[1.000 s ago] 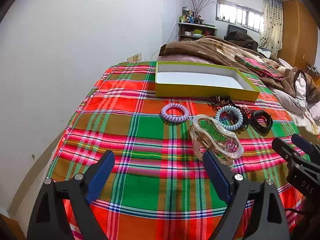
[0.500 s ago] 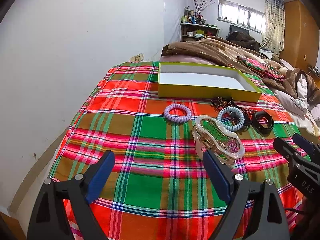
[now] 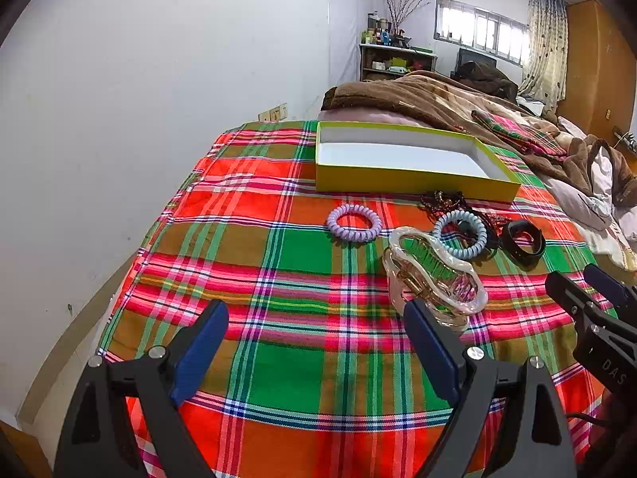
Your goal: Organize jewelry
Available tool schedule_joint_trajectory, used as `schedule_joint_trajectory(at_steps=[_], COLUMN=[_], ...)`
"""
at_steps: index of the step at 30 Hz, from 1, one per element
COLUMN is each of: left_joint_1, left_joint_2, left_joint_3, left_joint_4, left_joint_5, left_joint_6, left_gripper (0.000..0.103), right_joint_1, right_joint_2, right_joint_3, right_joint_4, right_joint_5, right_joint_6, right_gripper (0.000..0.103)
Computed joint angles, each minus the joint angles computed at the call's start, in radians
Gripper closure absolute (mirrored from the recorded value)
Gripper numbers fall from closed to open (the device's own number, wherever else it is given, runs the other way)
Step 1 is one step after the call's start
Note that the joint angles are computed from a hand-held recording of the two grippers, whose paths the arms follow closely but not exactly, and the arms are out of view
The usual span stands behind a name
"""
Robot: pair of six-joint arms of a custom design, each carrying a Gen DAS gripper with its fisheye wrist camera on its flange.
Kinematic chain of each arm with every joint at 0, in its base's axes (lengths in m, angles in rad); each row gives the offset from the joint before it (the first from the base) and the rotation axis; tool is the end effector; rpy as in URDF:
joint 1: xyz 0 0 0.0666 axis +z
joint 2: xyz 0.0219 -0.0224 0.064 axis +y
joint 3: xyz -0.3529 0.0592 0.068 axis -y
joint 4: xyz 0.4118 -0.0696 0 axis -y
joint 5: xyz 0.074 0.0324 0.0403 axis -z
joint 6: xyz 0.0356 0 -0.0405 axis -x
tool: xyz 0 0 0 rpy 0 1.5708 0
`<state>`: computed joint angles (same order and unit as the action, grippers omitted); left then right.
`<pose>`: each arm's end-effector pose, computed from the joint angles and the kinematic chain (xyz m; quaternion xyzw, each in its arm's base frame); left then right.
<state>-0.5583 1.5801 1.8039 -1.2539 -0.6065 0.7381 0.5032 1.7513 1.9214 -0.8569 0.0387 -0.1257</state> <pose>0.4751 -0.2733 0.4856 -0.1620 0.9088 0.0755 0.3769 0.5638 0.3083 0.4656 -0.1614 0.8892 0.1156 0.4121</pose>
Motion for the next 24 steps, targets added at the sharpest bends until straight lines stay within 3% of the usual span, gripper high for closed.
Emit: schedule_joint_trajectory(at_steps=[24], left_joint_1=[0.001], left_joint_2=[0.008], left_joint_3=[0.014], left_joint_4=[-0.013], left_joint_5=[0.001], left_joint_6=[0.006], left_gripper=[0.012], right_joint_1=[-0.001], right_joint_2=[0.009], right_joint_3=[0.012], right_joint_4=[-0.004], right_joint_5=[-0.003], right_joint_6=[0.001], right_gripper=[0.027])
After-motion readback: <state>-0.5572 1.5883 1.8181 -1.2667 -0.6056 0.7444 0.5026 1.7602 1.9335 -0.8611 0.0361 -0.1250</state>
